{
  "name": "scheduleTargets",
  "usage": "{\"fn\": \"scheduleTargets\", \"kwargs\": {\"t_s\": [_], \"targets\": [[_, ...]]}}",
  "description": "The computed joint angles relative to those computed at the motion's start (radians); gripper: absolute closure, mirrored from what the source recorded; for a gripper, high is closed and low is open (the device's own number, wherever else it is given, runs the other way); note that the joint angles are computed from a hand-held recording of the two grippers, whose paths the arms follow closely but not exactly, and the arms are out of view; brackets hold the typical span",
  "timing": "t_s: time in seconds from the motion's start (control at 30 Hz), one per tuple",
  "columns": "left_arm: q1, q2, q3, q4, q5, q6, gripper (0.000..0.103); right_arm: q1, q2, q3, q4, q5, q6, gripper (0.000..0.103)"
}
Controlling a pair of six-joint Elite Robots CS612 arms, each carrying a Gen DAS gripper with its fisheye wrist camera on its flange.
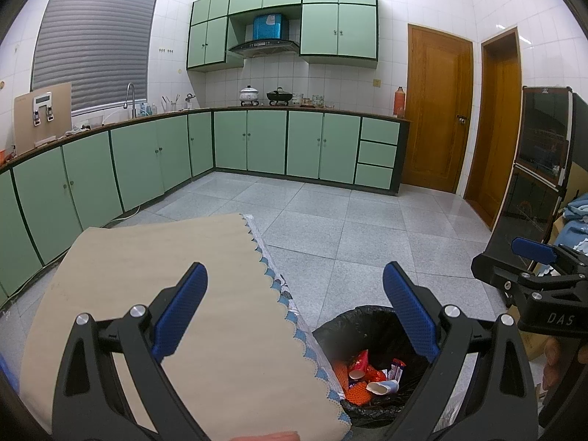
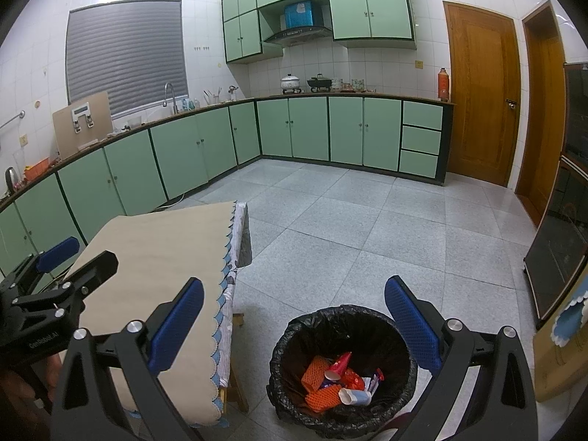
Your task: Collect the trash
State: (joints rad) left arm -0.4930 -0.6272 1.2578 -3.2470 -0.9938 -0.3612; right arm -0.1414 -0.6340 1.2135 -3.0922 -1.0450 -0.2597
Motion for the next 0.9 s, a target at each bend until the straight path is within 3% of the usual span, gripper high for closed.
{"fn": "scheduleTargets", "kwargs": {"t_s": [0.9], "targets": [[0.008,0.006,-0.003,0.008,-0.003,-0.005,0.010,0.001,0.007,-0.014,0.011,-0.004,0.003,0.006]]}}
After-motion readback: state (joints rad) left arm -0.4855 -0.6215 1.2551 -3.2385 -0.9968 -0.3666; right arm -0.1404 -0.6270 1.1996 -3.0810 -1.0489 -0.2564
